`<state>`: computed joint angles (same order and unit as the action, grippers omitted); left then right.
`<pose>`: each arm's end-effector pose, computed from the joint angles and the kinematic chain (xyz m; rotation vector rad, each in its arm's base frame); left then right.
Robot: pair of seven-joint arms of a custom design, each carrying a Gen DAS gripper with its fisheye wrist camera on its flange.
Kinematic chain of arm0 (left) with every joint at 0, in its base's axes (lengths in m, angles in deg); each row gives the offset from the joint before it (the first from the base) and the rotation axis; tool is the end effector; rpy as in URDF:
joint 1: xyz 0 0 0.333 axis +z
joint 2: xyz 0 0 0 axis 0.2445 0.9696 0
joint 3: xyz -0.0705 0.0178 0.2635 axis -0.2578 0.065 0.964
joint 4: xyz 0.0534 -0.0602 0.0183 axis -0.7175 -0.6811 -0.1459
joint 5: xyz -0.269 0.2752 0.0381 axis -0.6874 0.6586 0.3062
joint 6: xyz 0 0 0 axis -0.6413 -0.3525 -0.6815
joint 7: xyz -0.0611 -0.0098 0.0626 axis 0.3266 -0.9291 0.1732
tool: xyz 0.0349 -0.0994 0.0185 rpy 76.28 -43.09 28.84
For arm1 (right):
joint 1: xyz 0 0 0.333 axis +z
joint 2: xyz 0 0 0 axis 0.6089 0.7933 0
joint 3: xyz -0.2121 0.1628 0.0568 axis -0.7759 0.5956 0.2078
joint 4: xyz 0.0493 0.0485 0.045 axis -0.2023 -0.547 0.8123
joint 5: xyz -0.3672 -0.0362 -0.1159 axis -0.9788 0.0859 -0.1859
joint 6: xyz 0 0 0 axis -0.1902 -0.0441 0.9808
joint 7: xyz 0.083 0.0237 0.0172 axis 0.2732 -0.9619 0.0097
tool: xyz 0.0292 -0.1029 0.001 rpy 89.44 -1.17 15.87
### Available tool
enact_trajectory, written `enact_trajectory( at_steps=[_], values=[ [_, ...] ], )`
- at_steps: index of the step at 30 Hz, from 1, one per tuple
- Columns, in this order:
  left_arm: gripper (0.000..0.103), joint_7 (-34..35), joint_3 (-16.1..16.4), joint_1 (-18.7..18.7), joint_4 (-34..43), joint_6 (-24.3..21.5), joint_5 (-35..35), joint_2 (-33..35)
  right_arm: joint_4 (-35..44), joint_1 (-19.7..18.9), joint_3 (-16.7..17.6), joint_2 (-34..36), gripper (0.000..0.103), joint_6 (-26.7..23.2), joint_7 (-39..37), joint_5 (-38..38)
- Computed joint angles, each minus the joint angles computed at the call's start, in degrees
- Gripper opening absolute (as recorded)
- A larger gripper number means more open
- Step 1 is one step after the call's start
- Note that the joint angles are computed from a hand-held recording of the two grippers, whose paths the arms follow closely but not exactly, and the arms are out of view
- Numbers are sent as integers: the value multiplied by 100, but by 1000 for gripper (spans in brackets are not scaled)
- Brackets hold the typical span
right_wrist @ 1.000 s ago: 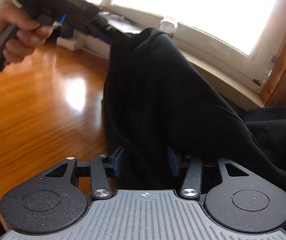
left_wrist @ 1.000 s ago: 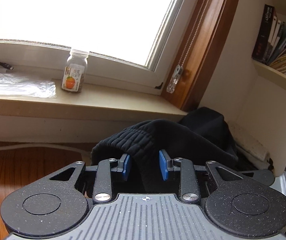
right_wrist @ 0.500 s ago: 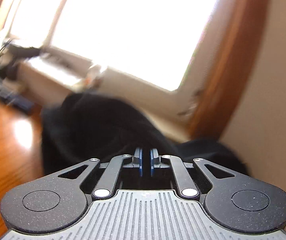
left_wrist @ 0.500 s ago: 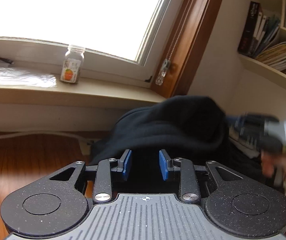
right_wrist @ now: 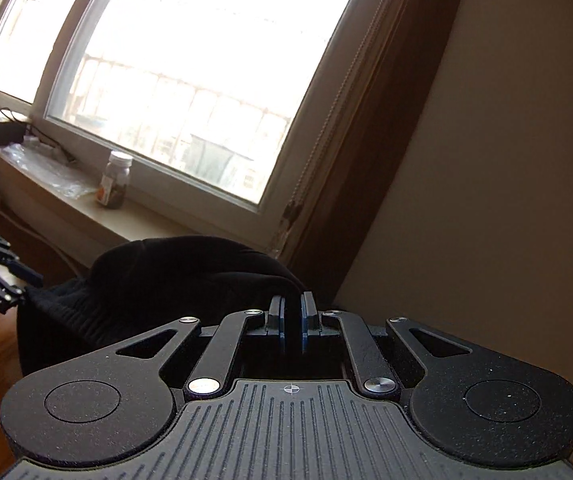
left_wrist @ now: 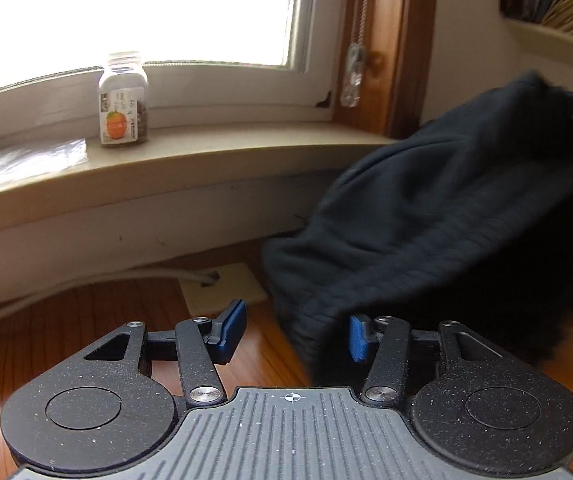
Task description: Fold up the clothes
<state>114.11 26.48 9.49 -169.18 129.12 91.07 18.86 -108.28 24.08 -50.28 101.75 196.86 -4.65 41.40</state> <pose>0.5837 -0.1691 0.5098 -1.6975 1.5094 -0.9697 0.6963 -0.0795 0.6022 -1.8531 0.3886 -0.8345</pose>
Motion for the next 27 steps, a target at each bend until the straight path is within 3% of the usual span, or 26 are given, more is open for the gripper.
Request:
enact_trajectory(
  at_steps=[1,2,7,12,19,23,27],
  values=[
    [42,-47,18,18,100,92,-4,80,72,-38,-34,39,8,-80,60,-50],
    [15,-106,37,25,188,164,-3,140,148,-77,-64,77,8,-182,159,-123],
    [12,-1447,107,-16,274,-215,1382,-375,66,-284,-115,-109,8,-756,531,-324],
    [12,-2015,-55,498,-200,-317,1975,-1644,-504,-379,-287,-828,8,-1685,467,-102],
    [11,-602,-89,883,-457,-828,1219,-2806,-1381,-121,-721,-1987,8,-3254,468,-15],
    [11,-423,-188,1270,-667,-998,1106,-3234,-1999,223,-914,-2637,8,-4123,438,-317],
    [10,-240,-91,1610,-1294,-1087,829,-3913,-2927,680,-978,-3461,8,-4752,222,-654]
  ],
)
